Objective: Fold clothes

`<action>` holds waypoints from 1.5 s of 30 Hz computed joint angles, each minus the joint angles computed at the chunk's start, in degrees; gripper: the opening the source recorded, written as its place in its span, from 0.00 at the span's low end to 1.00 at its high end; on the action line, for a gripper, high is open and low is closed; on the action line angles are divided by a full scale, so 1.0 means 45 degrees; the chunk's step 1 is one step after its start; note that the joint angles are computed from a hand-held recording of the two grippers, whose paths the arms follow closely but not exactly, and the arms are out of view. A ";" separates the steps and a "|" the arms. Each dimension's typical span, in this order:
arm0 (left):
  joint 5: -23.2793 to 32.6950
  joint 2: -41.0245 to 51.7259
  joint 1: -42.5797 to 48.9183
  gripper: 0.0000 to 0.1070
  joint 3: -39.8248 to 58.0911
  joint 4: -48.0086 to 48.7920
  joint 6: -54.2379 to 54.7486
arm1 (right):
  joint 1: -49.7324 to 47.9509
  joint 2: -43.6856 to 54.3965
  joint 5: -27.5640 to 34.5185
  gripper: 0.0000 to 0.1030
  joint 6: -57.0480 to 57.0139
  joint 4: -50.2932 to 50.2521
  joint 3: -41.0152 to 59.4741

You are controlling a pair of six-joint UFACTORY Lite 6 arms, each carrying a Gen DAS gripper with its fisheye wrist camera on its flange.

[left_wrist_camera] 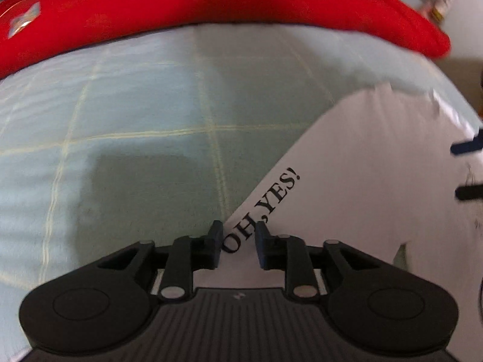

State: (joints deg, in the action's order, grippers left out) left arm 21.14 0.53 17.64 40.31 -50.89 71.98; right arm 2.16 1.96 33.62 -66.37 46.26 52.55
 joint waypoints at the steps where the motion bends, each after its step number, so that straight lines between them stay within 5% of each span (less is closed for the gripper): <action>1: -0.0092 0.0068 -0.0082 0.33 0.0089 0.0317 -0.0063 | -0.0177 -0.0040 -0.0024 1.00 0.0022 0.0029 -0.0106; 2: -0.0284 0.0116 -0.0203 0.41 0.0170 0.0674 -0.0301 | -0.0370 -0.0068 -0.0031 1.00 0.0029 0.0079 -0.0208; 4: -0.0416 0.0561 -0.0212 0.41 0.0434 0.1237 -0.0627 | -0.0775 -0.0092 -0.0001 1.00 -0.0027 0.0272 -0.0441; 6: -0.0175 0.1059 -0.0226 0.34 0.0873 0.1788 -0.1379 | -0.1030 -0.0173 -0.0059 1.00 -0.0074 0.0404 -0.0729; 8: 0.0340 0.1165 -0.0176 0.03 0.1038 0.1788 -0.1616 | -0.1198 -0.0270 -0.0122 1.00 -0.0146 0.0543 -0.0965; 12: -0.0123 0.0877 -0.0401 0.01 0.0841 0.1659 -0.2284 | -0.1382 -0.0434 -0.0026 1.00 -0.0257 0.0928 -0.1216; 19: 0.0436 0.0915 0.0517 0.07 0.1470 0.0271 -0.1795 | -0.1458 -0.0855 0.0014 1.00 -0.0334 0.1019 -0.1572; 25: 0.1404 -0.1277 0.1648 0.37 -0.0721 -0.0633 -0.1301 | -0.1415 -0.0875 0.0028 1.00 -0.0157 0.0909 -0.1635; 30: 0.1543 -0.2093 0.4126 0.34 -0.2464 -0.1817 0.0578 | -0.1240 -0.0844 0.0029 1.00 -0.0087 0.0902 -0.1606; 36: 0.1502 -0.3565 0.7019 0.29 -0.2891 0.0306 -0.2198 | -0.1413 -0.0807 0.0117 1.00 -0.0207 0.0692 -0.1588; 40: 0.2292 -0.4259 0.6574 0.34 -0.3156 -0.0729 -0.1309 | -0.1224 -0.0883 -0.0001 1.00 -0.0019 0.0746 -0.1682; 45: 0.0327 -0.1503 0.4707 0.33 -0.2132 -0.2940 0.0175 | -0.0708 -0.0756 -0.0112 1.00 -0.0116 0.0825 -0.1632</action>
